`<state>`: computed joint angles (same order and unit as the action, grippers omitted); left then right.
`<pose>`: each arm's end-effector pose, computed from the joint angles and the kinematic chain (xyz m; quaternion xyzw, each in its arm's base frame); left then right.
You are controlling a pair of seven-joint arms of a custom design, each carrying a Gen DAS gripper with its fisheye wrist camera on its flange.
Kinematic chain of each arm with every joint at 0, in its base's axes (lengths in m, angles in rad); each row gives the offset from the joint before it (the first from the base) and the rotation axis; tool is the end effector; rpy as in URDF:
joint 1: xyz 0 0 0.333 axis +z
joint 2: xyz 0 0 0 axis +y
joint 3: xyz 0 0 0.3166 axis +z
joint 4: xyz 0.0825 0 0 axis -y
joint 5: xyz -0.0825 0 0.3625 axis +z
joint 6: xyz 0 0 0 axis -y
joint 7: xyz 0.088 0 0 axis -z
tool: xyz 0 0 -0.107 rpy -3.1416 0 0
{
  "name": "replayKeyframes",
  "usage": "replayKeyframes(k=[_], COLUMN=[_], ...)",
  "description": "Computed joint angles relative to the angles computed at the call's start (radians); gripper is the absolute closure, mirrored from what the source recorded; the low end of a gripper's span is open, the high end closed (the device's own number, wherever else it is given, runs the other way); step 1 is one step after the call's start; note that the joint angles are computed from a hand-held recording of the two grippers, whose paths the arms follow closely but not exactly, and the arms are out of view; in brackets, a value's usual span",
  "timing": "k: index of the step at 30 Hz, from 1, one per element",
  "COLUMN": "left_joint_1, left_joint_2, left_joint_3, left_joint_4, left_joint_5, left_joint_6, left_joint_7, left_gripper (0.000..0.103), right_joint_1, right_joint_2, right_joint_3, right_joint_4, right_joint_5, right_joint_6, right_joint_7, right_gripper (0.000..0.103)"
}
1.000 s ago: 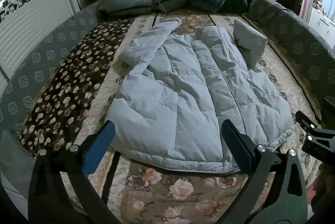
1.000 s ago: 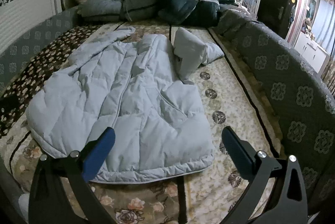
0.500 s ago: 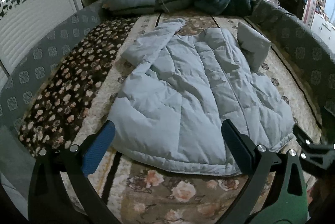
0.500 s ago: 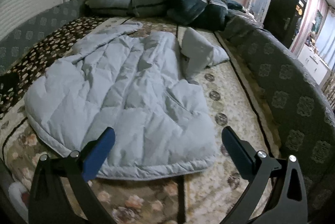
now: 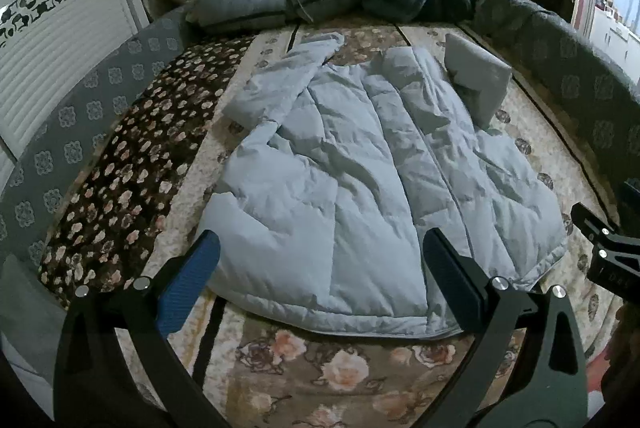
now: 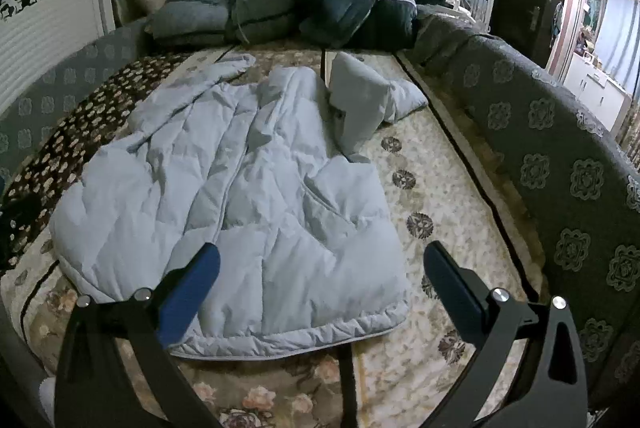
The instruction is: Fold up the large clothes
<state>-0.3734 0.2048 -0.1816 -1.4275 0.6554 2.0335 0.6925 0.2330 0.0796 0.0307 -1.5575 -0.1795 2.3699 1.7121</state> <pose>0.5644 -0.2936 0.6344 -0.7121 0.6081 -0.1704 0.3067 0.5912 0.1565 0.6799 -0.7211 0.5883 -0.2634 0.2538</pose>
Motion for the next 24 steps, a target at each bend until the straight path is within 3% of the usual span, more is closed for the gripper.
replayKeyframes(k=[24], left_joint_1=[-0.003], left_joint_2=[0.057], left_joint_3=[0.017], left_joint_4=[0.071], left_joint_5=[-0.018], left_joint_6=[-0.036], left_joint_7=[0.048], left_gripper=[0.003], right_joint_1=[-0.003], right_joint_2=[0.042], right_joint_3=[-0.008], right_joint_4=[0.03], right_joint_5=[-0.001], right_joint_6=[-0.007], right_joint_7=[0.02], right_gripper=[0.002])
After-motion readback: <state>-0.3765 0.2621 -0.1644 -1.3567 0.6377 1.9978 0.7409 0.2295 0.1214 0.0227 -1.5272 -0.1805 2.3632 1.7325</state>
